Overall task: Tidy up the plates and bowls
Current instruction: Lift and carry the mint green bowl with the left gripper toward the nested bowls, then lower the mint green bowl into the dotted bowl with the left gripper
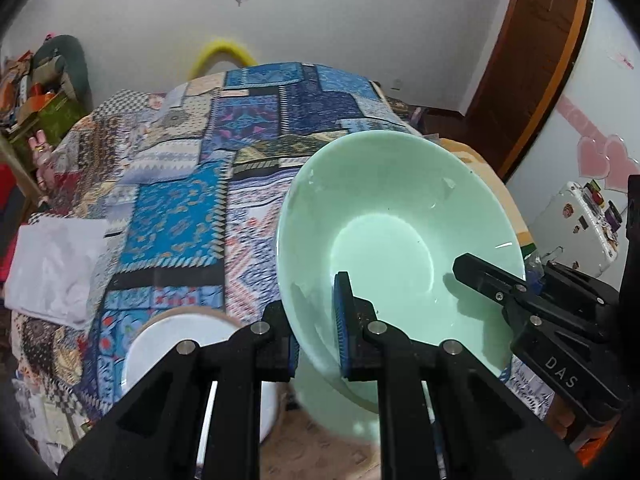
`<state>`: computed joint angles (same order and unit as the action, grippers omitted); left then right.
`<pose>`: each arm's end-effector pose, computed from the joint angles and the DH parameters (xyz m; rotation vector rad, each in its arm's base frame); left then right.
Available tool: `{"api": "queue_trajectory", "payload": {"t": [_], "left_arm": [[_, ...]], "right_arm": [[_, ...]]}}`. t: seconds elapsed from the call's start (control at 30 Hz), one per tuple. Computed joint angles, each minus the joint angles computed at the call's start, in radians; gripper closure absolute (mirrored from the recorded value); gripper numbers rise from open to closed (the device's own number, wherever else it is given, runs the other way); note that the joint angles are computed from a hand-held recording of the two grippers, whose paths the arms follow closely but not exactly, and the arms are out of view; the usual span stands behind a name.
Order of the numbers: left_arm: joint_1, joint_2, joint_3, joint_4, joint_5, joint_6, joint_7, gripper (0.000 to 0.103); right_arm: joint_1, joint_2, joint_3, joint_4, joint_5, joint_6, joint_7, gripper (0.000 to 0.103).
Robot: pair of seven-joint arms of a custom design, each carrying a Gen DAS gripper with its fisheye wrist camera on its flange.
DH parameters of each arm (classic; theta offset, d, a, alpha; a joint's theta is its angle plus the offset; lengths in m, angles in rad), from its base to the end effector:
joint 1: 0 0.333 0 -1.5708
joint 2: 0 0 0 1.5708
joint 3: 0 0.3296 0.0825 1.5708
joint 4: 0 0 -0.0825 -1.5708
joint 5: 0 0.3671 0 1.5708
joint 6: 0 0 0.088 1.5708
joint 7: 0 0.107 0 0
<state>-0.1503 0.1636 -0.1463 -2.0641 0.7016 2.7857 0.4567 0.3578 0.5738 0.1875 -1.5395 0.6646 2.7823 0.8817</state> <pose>0.5671 -0.2001 0.4350 -2.0573 1.6269 -0.6830 0.6570 0.3315 0.4113 -2.0778 1.0713 -0.1695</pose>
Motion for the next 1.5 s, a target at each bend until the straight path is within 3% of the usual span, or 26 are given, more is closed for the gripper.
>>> {"api": "queue_trajectory", "payload": {"t": [0.4,0.67,1.5], "left_arm": [[0.047,-0.16,0.006,-0.22,0.048,0.014,-0.095,0.088],[0.087,-0.206,0.011,-0.313,0.052,0.056,-0.128,0.088],[0.158,-0.156,0.044,-0.416,-0.06,0.151,-0.029,0.088]], "right_arm": [[0.053,-0.025,0.018,-0.065,0.002,0.006,-0.014,0.086],[0.091,-0.002,0.01,-0.047,-0.03,-0.018,0.019,0.086],[0.158,0.087,-0.029,0.036,-0.163,-0.133,0.17,0.086]]}}
